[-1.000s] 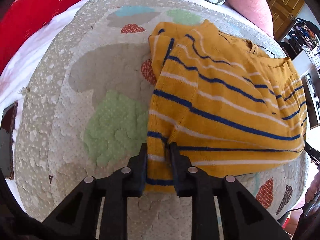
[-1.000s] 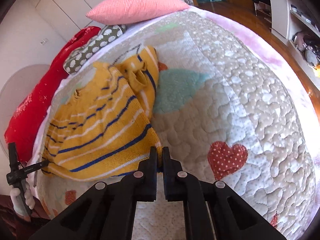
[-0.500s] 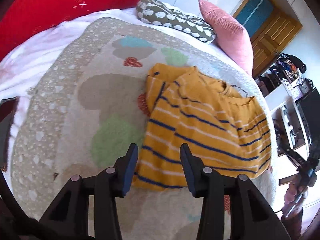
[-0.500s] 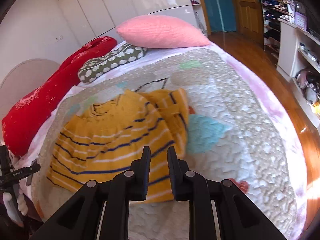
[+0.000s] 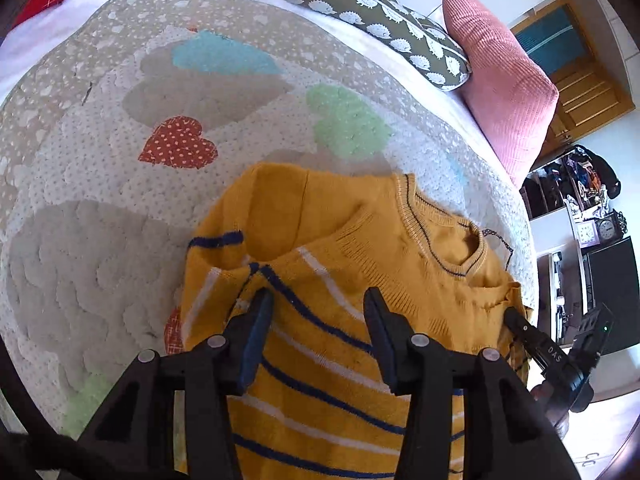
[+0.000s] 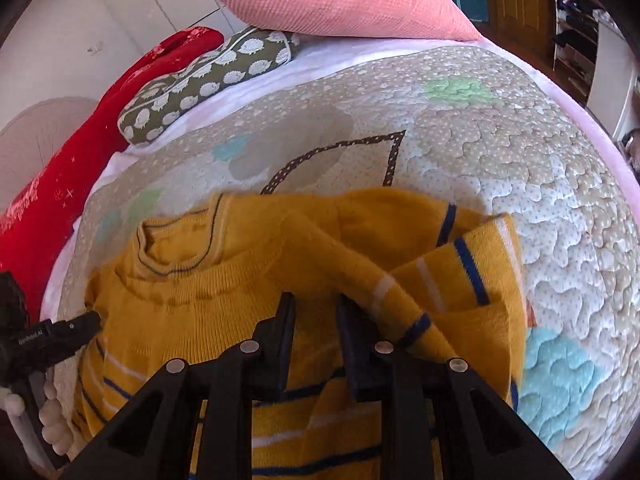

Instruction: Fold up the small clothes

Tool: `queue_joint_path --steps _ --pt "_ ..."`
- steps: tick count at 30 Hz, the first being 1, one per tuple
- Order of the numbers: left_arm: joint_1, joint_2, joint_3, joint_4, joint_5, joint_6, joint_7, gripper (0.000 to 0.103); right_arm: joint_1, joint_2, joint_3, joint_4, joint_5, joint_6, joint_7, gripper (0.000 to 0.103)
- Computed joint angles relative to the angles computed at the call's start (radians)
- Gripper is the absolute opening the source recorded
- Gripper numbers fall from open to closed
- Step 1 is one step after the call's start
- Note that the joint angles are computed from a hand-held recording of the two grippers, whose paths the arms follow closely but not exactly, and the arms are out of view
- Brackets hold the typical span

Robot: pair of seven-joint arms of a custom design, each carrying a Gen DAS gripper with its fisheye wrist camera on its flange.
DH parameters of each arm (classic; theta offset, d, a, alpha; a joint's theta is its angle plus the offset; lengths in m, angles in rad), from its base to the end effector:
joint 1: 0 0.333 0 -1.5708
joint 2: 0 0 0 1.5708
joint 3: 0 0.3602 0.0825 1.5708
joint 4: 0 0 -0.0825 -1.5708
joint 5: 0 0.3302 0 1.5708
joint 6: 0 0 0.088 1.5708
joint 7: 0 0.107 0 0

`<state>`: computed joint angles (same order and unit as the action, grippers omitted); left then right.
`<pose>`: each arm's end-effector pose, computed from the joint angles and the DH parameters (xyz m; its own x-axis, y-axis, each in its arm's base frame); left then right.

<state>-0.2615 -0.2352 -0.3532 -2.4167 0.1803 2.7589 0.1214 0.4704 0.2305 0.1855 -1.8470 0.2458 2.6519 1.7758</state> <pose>0.3555 -0.2748 0.5310 0.4880 -0.7317 0.4758 -0.7021 -0.6530 -0.2840 0.5041 0.3650 0.5359 0.3156 -0.8807 -0.3532 -0.8821 -0.1351 -0.4513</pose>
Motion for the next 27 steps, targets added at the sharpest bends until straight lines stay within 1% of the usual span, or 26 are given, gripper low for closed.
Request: queue_joint_path --steps 3,5,6,7,8,9,10,11,12,14,15,18,19,21,23,24,26,27 --pt "-0.025 -0.03 0.026 -0.04 -0.058 0.044 0.038 0.046 0.0 0.007 -0.028 0.019 -0.02 -0.002 0.072 0.022" --pt "-0.016 -0.069 0.011 -0.059 -0.067 0.043 0.023 0.046 -0.014 -0.016 -0.032 -0.008 -0.006 0.018 0.1 0.022" --pt "0.0 -0.096 -0.009 -0.053 -0.05 0.0 0.007 0.046 -0.027 -0.037 -0.029 -0.034 0.014 0.034 0.096 0.022" --pt "0.014 -0.118 -0.027 -0.038 -0.027 -0.061 -0.003 0.046 -0.034 -0.061 -0.03 -0.058 0.02 0.044 0.097 0.031" --pt "0.021 -0.141 -0.039 -0.03 -0.01 -0.111 -0.007 0.047 -0.036 -0.091 -0.039 -0.092 0.003 0.054 0.111 0.046" --pt "0.023 -0.169 -0.048 -0.025 0.004 -0.16 -0.01 0.049 -0.037 -0.125 -0.047 -0.129 -0.021 0.074 0.126 0.05" --pt "0.02 -0.19 -0.05 -0.028 0.006 -0.191 -0.011 0.053 -0.041 -0.162 -0.052 -0.171 -0.042 0.095 0.131 0.052" --pt "0.017 -0.209 -0.051 -0.031 0.004 -0.221 -0.015 0.055 -0.048 -0.197 -0.053 -0.206 -0.043 0.102 0.115 0.052" --pt "0.012 -0.228 -0.051 -0.039 -0.004 -0.243 -0.021 0.056 -0.053 -0.231 -0.051 -0.236 -0.028 0.104 0.078 0.052" --pt "-0.007 -0.251 -0.028 -0.074 -0.036 -0.226 -0.012 0.056 -0.044 -0.301 -0.044 -0.297 -0.009 0.108 0.016 0.053" --pt "-0.02 -0.256 -0.014 -0.095 -0.062 -0.196 -0.004 0.057 -0.027 -0.332 -0.04 -0.322 0.024 0.107 -0.025 0.054" --pt "-0.052 -0.246 0.013 -0.138 -0.131 -0.109 0.033 0.058 0.076 -0.4 -0.041 -0.375 0.205 0.102 -0.222 0.057" --pt "-0.051 -0.238 0.008 -0.14 -0.14 -0.093 0.037 0.059 0.11 -0.411 -0.031 -0.384 0.237 0.101 -0.268 0.058" --pt "-0.059 -0.216 0.017 -0.148 -0.16 -0.038 0.069 0.059 0.171 -0.411 0.001 -0.387 0.268 0.112 -0.337 0.058" --pt "-0.062 -0.2 0.025 -0.152 -0.173 0.005 0.102 0.06 0.218 -0.392 0.042 -0.381 0.256 0.149 -0.375 0.061" --pt "-0.067 -0.191 0.035 -0.153 -0.18 0.027 0.13 0.061 0.233 -0.375 0.066 -0.376 0.227 0.173 -0.373 0.063" --pt "-0.084 -0.168 0.062 -0.152 -0.202 0.062 0.195 0.069 0.258 -0.332 0.107 -0.359 0.151 0.217 -0.35 0.066" --pt "-0.102 -0.154 0.084 -0.153 -0.225 0.079 0.237 0.069 0.27 -0.306 0.121 -0.348 0.11 0.231 -0.338 0.067"
